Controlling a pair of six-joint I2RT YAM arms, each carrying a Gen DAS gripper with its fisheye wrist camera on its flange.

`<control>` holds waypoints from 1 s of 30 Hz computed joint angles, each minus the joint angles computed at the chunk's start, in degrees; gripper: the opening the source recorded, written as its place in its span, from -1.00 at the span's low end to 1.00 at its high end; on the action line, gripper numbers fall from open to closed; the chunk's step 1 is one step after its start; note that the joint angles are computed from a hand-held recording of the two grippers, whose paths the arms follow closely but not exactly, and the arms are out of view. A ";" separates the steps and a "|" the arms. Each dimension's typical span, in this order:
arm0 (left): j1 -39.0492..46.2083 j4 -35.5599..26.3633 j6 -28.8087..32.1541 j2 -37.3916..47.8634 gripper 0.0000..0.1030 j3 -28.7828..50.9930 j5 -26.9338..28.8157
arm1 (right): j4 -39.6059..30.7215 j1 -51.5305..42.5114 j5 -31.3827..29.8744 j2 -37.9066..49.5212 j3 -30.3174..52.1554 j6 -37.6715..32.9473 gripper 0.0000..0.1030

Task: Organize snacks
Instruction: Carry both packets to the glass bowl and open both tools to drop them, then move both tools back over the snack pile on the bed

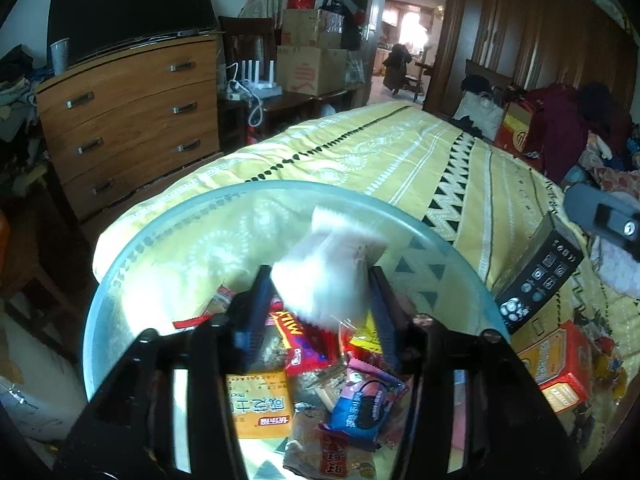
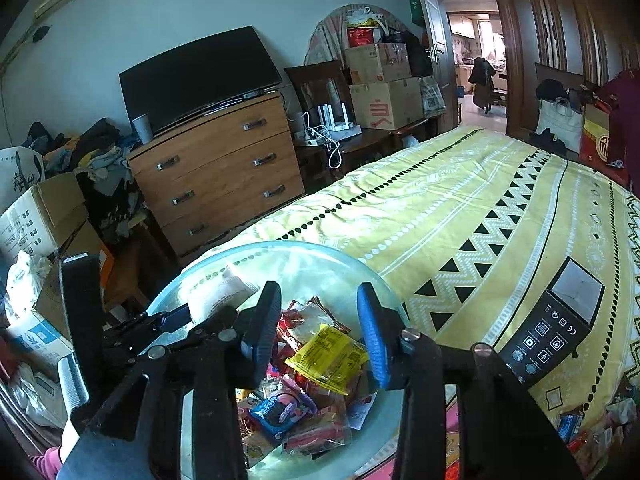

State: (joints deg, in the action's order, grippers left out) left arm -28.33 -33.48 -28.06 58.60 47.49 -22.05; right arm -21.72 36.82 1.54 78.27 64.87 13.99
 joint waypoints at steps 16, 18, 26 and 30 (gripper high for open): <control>-2.00 0.69 -0.23 -0.79 0.83 0.37 -4.83 | 0.49 -0.02 0.19 -1.14 -0.69 0.65 0.30; -2.45 0.43 -0.51 -0.82 0.84 0.57 -5.36 | 0.14 -0.09 0.21 -1.99 -1.09 0.57 0.30; -9.67 -4.45 -3.90 -5.89 0.84 1.62 -12.05 | -1.73 0.09 3.84 -18.51 -11.52 1.39 0.58; -18.79 -7.39 -6.65 -5.99 0.92 3.78 -18.72 | -8.25 -0.81 7.53 -34.38 -19.53 2.00 0.69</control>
State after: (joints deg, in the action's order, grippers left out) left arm -47.12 -40.87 -34.71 52.61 51.27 -40.76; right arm -29.97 36.01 9.07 43.89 45.34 15.99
